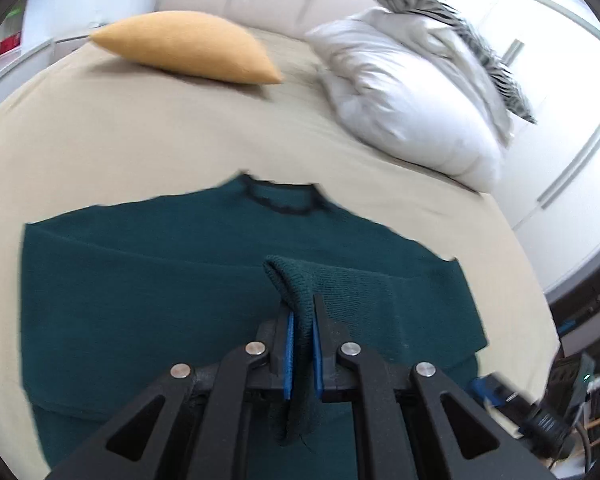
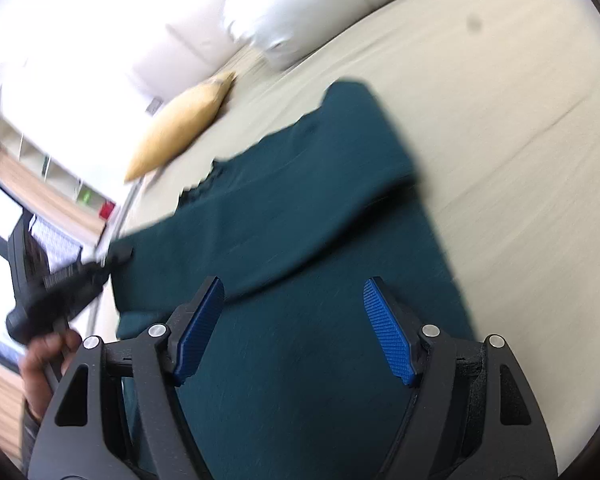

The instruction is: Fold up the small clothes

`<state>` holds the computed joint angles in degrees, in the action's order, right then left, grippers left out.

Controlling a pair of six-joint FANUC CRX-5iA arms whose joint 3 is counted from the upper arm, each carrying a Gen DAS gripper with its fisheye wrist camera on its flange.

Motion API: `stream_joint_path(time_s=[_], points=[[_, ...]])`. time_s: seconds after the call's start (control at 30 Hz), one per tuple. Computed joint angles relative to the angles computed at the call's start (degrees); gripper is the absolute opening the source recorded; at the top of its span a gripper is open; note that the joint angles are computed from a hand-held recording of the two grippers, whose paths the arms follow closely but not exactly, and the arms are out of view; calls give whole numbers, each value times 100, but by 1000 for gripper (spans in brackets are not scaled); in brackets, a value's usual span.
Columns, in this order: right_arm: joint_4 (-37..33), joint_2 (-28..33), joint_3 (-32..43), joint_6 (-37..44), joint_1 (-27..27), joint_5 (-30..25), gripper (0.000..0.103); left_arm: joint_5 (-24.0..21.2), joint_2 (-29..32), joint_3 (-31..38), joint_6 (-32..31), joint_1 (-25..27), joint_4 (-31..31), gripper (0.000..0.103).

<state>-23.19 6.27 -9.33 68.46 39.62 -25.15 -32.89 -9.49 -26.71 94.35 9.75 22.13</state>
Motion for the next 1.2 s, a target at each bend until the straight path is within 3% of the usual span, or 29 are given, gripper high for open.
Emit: stream_joint_path(time_s=[0.07,0.13,0.27,0.33,0.5,0.57,0.63,0.7,0.83,0.87,0.93,1.03,1.1,1.2], points=[[347,66,5,-474,-62,126,71,-28,34,-225,-322,260,394,8],[1236,127,-90,-1278,-26,296,71,-82,168,-335,-456,418,620,8],[1778,449,300,-1502,-164,42,71,-14,257,-490,-650,468,729,9],[1872,662,573,-1486,-239,-108,71,37,246,-549,-698,478,832,9],[1337,1538,1811,-762,-458,-901,71,70,296,-412,-698,446,581,9],[1072,1921,2368,-324,-534,-1380,61,117,280,-425,-752,466,636,9],[1672,2136,2539,-589,-432,-1564,15,151,224,-402,-768,460,563,9],[1535,2120,2583,-546,-489,-1596,8,211,168,-377,-802,445,467,9],[1755,1986,2289,-669,-445,-1250,7,235,392,-316,-769,456,341,9],[1780,2045,2282,-732,-435,-1217,7,270,513,-423,-988,495,576,10],[1543,2090,2248,-593,-511,-1085,6,756,396,-956,-1816,485,1595,12],[1059,2066,2288,-337,-640,-1009,6,692,354,-1038,-2029,537,1980,13],[849,2038,2345,-246,-709,-1100,9,648,232,-990,-1738,593,1712,15],[1500,1661,1870,-884,-526,-756,12,662,-38,-786,-619,606,564,22]])
